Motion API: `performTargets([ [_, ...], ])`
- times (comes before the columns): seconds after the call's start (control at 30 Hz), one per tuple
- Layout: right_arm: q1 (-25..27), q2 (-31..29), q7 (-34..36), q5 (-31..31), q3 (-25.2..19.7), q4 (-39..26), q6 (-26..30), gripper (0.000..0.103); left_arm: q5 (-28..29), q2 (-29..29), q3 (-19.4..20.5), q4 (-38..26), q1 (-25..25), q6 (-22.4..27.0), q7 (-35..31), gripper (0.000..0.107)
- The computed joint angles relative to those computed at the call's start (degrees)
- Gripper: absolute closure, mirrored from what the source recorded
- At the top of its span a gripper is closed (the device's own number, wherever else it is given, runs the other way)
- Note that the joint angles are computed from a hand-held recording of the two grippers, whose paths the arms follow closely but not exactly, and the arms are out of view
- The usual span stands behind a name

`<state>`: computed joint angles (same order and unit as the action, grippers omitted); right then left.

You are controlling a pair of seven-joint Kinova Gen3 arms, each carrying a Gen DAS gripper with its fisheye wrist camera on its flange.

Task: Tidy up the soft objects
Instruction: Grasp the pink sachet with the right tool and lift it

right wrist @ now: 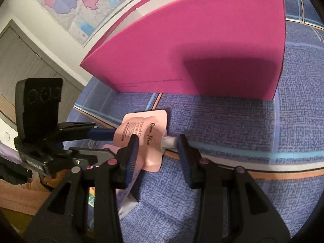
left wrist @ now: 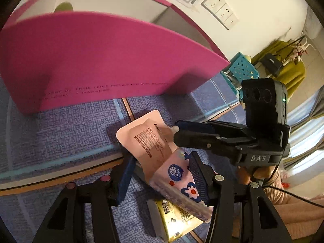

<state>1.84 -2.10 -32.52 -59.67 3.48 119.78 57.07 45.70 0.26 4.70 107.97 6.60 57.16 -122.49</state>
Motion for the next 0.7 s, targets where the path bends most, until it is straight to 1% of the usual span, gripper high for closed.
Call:
performTargets([
  [0.1, 0.3, 0.3, 0.2, -0.8, 0.3, 0.1, 0.7, 0.061, 0.4, 0.2, 0.0, -0.1, 0.0, -0.1, 0.1, 0.052],
  [0.17, 0.9, 0.5, 1.6, -2.3, 0.8, 0.6, 1.9, 0.061, -0.5, -0.3, 0.1, -0.2, 0.2, -0.7, 1.0, 0.052],
  [0.2, 1.9, 0.4, 2.4, -2.8, 0.3, 0.8, 2.7, 0.061, -0.3, -0.5, -0.1, -0.2, -0.1, -0.5, 0.6, 0.052],
  [0.23, 2.3, 0.6, 4.2, -4.1, 0.9, 0.9, 4.3, 0.063, 0.9, -0.7, -0.5, 0.0, -0.4, -0.1, -0.2, 0.052],
  [0.27, 1.7, 0.7, 5.4, -5.8, 1.6, 1.4, 5.3, 0.072, 2.0, -0.8, -0.8, 0.1, -0.6, 0.5, -1.1, 0.052],
  [0.3, 1.0, 0.5, 5.8, -6.5, 1.9, 1.7, 5.3, 0.074, 2.2, -1.1, -0.9, 0.1, -0.5, 0.4, -1.1, 0.053],
  [0.33, 1.3, -0.2, 5.4, -6.3, 1.0, 1.7, 4.3, 0.074, 1.4, -1.8, -0.4, 0.2, -0.3, -0.7, -0.6, 0.053],
  [0.37, 2.0, -1.3, 4.7, -5.2, -0.8, 1.4, 2.4, 0.074, -0.3, -2.7, 0.6, 0.5, -0.2, -2.6, 0.6, 0.053],
  [0.4, 1.7, -2.0, 3.7, -4.1, -1.6, 1.2, 0.9, 0.074, -1.5, -3.1, 0.6, 0.5, 0.5, -3.7, 1.6, 0.053],
  [0.43, 1.0, -2.0, 3.2, -3.9, -1.3, 1.2, 0.3, 0.074, -1.8, -3.0, 0.2, 0.5, 1.1, -3.8, 1.7, 0.053],
  [0.47, 0.0, -1.8, 3.2, -4.2, 0.0, 1.4, 0.6, 0.074, -1.7, -2.7, -0.1, 0.4, 1.1, -3.5, 1.8, 0.053],
  [0.5, -0.1, -1.5, 2.9, -4.1, 0.3, 1.2, 0.7, 0.074, -1.9, -2.5, -0.3, 0.5, 1.1, -3.5, 2.2, 0.053],
  [0.63, -0.2, -1.6, 0.4, -1.3, 0.5, 0.7, -1.3, 0.074, -2.5, -2.3, -0.8, 1.0, 0.8, -3.7, 2.5, 0.053],
  [0.7, -0.7, -0.8, -0.6, -0.8, 0.1, 0.2, -2.2, 0.073, -3.0, -2.3, -0.7, 1.1, 0.8, -4.0, 3.0, 0.055],
])
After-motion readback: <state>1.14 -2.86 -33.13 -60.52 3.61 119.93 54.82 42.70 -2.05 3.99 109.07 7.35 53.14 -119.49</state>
